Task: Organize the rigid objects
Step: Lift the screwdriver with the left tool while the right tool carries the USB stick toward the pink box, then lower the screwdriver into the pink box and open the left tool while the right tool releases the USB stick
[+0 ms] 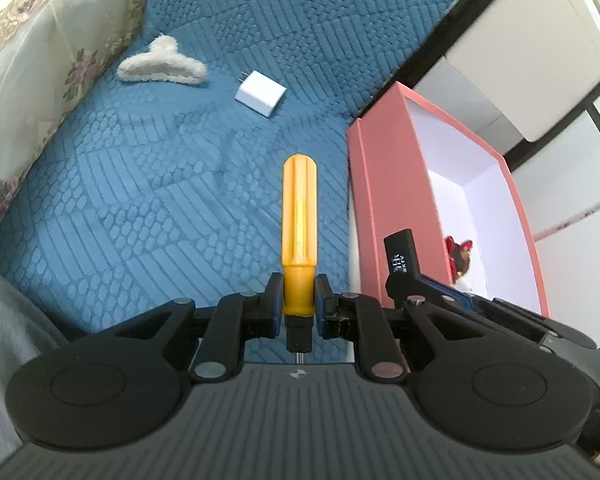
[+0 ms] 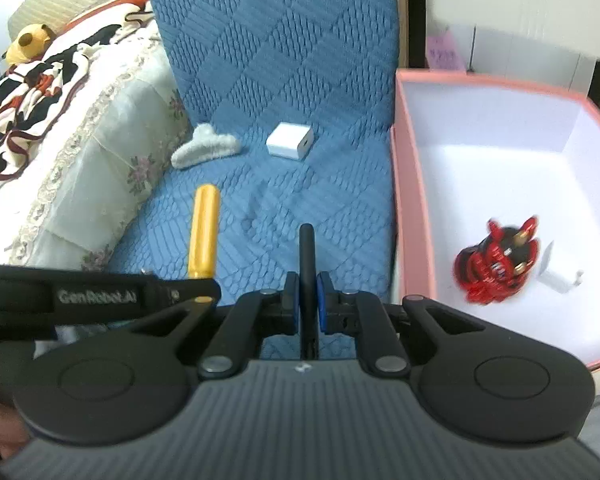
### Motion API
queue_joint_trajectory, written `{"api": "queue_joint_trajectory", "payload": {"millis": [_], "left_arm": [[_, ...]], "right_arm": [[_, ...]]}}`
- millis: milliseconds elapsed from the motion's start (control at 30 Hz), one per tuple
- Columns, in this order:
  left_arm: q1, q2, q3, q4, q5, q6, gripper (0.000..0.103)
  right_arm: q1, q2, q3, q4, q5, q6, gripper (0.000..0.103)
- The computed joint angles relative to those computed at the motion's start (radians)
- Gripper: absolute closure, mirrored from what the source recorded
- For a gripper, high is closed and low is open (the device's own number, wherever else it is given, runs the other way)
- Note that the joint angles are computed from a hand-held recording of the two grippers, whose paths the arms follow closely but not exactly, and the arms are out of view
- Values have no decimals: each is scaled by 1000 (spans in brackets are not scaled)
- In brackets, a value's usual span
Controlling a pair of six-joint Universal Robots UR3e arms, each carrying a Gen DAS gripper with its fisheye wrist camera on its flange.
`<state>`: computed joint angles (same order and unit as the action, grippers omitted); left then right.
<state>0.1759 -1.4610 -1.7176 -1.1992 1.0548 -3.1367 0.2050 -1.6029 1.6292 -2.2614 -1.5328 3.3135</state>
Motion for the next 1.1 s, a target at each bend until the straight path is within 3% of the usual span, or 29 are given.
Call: {"api": "queue_joint_trajectory", "payload": {"millis": [267,533,767,1100], "left_arm": [[-33,43,116,-128,16,0,84],[-127,-19,280,-137,33,-115,84],[-268,-140,449,-52,49,-222,84],[-496,-436,835,-46,143,-331,84]], "right_arm": [[-60,-106,-55,104,45,-20,91],[-181,-197,-94,183,119,-96,91],[-389,-312,-91,270,225,-197,91],[-711,-437,-18,365,382,-396,91]]}}
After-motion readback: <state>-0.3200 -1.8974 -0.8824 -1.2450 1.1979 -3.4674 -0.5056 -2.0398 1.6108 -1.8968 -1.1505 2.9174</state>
